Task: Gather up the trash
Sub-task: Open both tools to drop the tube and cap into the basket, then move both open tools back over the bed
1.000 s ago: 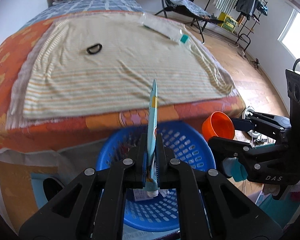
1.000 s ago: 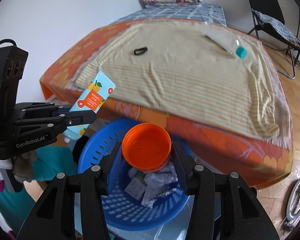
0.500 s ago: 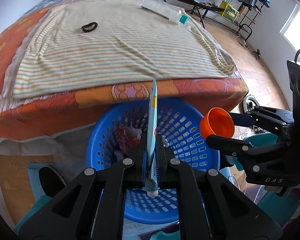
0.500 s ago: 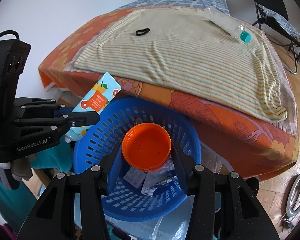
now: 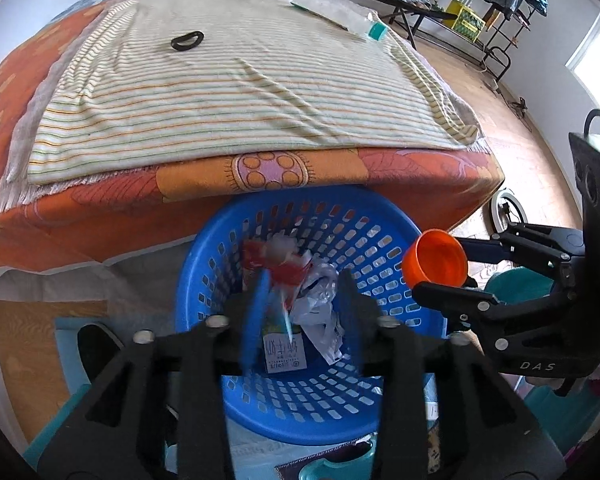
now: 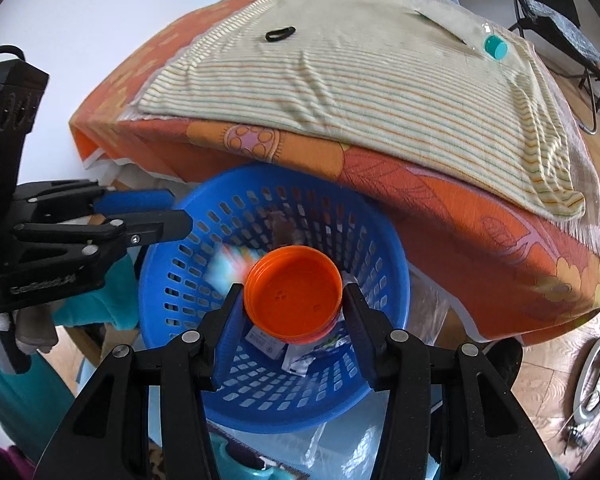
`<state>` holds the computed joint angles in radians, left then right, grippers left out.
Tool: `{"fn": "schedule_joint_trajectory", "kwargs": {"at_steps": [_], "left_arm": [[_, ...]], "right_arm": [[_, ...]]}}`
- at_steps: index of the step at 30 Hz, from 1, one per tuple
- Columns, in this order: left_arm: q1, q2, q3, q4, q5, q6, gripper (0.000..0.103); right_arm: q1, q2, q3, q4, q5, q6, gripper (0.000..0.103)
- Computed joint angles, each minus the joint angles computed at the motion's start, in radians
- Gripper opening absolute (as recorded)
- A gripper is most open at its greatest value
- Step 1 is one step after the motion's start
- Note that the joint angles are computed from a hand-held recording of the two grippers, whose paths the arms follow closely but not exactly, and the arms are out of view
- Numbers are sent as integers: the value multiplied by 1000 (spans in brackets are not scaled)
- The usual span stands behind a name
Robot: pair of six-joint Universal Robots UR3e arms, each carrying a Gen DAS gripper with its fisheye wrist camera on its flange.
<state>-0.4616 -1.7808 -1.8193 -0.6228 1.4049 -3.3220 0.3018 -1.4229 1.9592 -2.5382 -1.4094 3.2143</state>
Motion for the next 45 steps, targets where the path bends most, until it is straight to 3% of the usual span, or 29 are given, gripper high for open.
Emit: {"fn": "schedule_joint_trajectory", "kwargs": {"at_steps": [12,20,23,45], "left_arm": [[1,-3,6,-15,11,-5,38],[4,-1,2,-15,14,-10,39],[4,1,0,-11,16,-11,47],[31,-19,58,-50,5,-16,47]], "right_arm": [[-6,12,-6,15,-3,3,57],[-2,15,-9,11,-10,8,58],[0,11,-11,11,-19,12,58],[1,-22,-38,-4,-63,41,58]]}}
